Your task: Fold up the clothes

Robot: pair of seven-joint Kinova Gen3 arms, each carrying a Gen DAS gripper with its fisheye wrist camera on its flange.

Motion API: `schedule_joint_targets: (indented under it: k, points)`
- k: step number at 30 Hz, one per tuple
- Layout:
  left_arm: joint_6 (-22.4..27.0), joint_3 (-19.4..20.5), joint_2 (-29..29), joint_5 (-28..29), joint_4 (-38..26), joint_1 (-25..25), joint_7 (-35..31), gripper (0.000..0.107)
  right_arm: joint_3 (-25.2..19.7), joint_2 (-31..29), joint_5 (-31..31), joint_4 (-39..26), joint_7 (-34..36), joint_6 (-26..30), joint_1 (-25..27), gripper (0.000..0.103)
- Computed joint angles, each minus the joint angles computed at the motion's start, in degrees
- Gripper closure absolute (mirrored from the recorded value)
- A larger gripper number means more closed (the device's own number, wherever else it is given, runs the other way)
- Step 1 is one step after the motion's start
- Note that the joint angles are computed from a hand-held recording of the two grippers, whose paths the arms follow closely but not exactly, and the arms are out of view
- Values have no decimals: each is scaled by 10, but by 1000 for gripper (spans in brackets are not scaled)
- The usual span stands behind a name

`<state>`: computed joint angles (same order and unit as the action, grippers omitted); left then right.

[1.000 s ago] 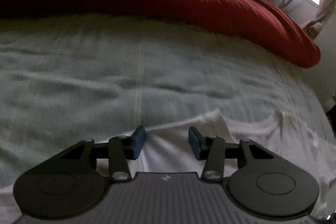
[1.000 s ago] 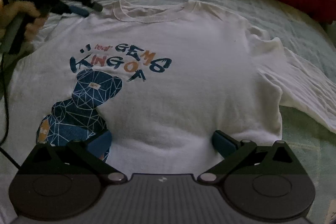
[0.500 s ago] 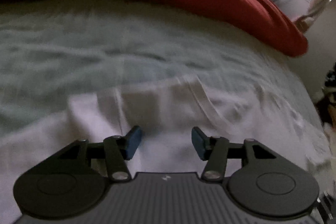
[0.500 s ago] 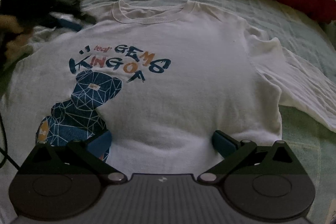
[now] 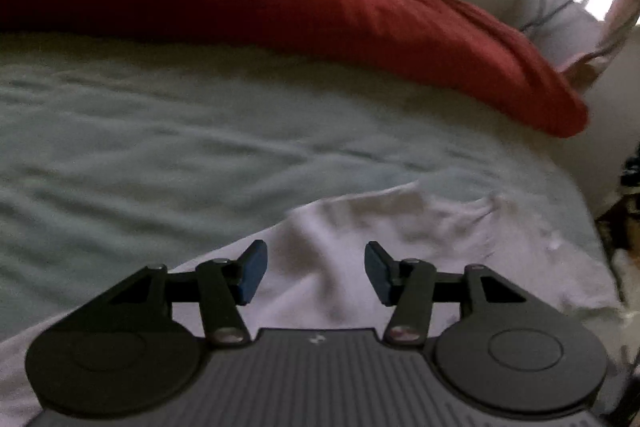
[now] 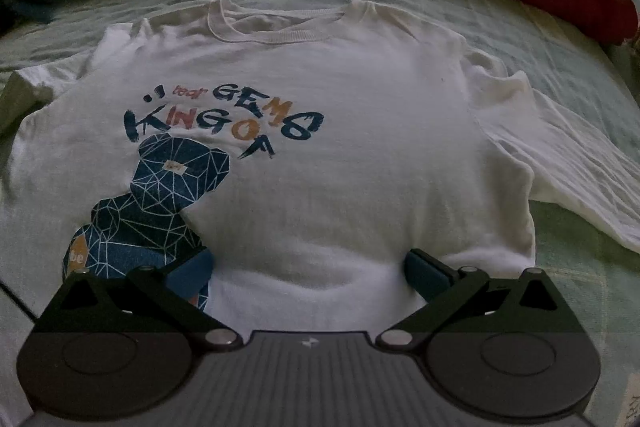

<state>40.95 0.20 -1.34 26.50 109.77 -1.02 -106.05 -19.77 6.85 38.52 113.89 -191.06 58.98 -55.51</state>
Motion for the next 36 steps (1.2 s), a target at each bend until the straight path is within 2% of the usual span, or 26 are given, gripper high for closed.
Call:
schedule_joint_targets:
  k: [3,5,9,11,16,19,21,23,26,31,34,36]
  points:
    - [-1,-13,-24,-18,43,-22,34,55,0,3,-1,-3,2,4,-1,0]
    - [-2,-38,-33,-4,73,-27,42,54,1,5,-4,-7,6,7,-1,0]
    - [34,-43,-26,-34,103,-56,70,55,5,8,-17,-17,24,11,3,0]
    - [38,-65,-51,-29,124,-55,55,54,8,9,-35,-28,47,14,11,0]
    - [70,-81,-104,-45,134,-86,78,54,17,13,-95,-72,128,30,42,0]
    - [74,-108,-134,-45,145,-103,79,54,20,11,-78,-90,128,31,32,0]
    - [76,-137,-144,-30,158,-115,76,53,24,19,-62,-108,128,37,21,0]
    - [85,-178,-155,0,177,-130,58,51,24,26,-56,-121,139,21,25,0]
    - [94,-220,-162,29,204,-159,40,50,32,41,-59,-144,172,-1,30,0]
    - [95,-274,-151,86,241,-200,-15,50,48,65,-60,-178,208,-21,18,0]
    - [103,-283,-142,106,242,-221,-51,50,53,74,-69,-194,233,-30,15,0]
    - [117,-305,-126,133,246,-236,-86,50,58,82,-74,-203,242,-32,10,0]
